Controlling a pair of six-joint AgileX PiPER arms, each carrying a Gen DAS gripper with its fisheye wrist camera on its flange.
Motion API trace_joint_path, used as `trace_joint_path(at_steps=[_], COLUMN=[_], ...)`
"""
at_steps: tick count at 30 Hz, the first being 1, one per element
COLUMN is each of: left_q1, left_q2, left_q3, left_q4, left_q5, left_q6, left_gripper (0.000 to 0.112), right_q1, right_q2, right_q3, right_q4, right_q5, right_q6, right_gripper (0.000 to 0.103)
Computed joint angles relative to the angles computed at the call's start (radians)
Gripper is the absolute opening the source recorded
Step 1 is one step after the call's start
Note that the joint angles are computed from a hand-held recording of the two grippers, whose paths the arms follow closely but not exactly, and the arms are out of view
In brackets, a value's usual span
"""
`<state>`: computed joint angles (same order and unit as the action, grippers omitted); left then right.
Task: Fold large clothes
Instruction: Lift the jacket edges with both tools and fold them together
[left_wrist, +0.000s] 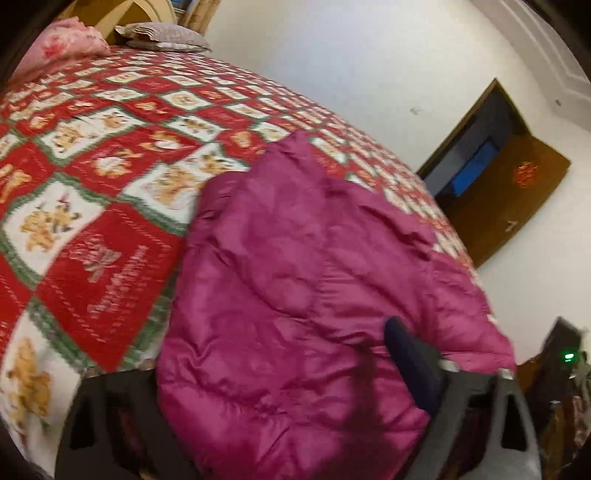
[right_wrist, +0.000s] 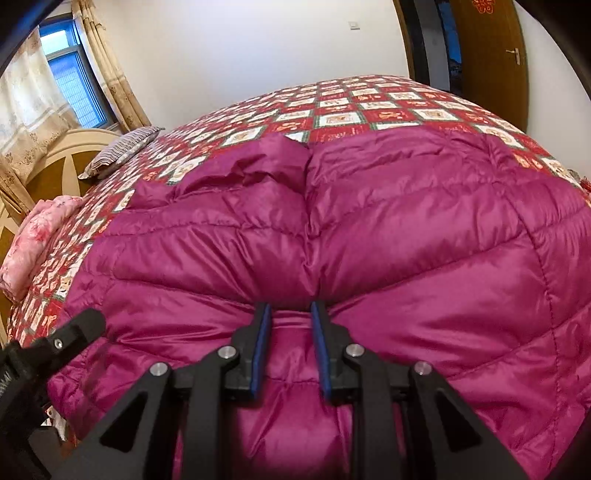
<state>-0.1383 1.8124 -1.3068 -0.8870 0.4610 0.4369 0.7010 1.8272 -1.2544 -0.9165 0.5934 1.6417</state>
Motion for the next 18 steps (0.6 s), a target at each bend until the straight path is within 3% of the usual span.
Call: trace_joint_path(at_steps=[3,4,9,13,18], left_q1=[-0.004,0.002,0.065,0.043,0.052], left_q2=[0.001,0.002,-0.023,-0.069,-0.13], left_q3=[-0.028,-0.035,-0.05,-0.056,-0.07], left_q4=[-0.019,-0.034,-0.237,-0.218,-0.232], left_q5=[0.017,0.03,0.153,0.165,0.239], left_q6=[0.031,0.043,0.209,0.227,0.276], left_gripper=[0.029,0.021,0.013,0.012,0.012], right_q1=[-0.002,-0.001,-0.004,-0.023,-0.045], right_q2=[-0.001,0.0,0.004,-0.021,-0.058], right_q3=[0.002,0.001,-0.014,0.016,0.092], right_q4=[0.001,0.002,0.035,0.076,0.107], right_q5=[-0.006,-0.003,0.004,-0.058,-0.263], right_q6=[0.006,0.003,-0.018,0.017,0.126], right_gripper=[0.025,0.025,0.025,0.025,0.025])
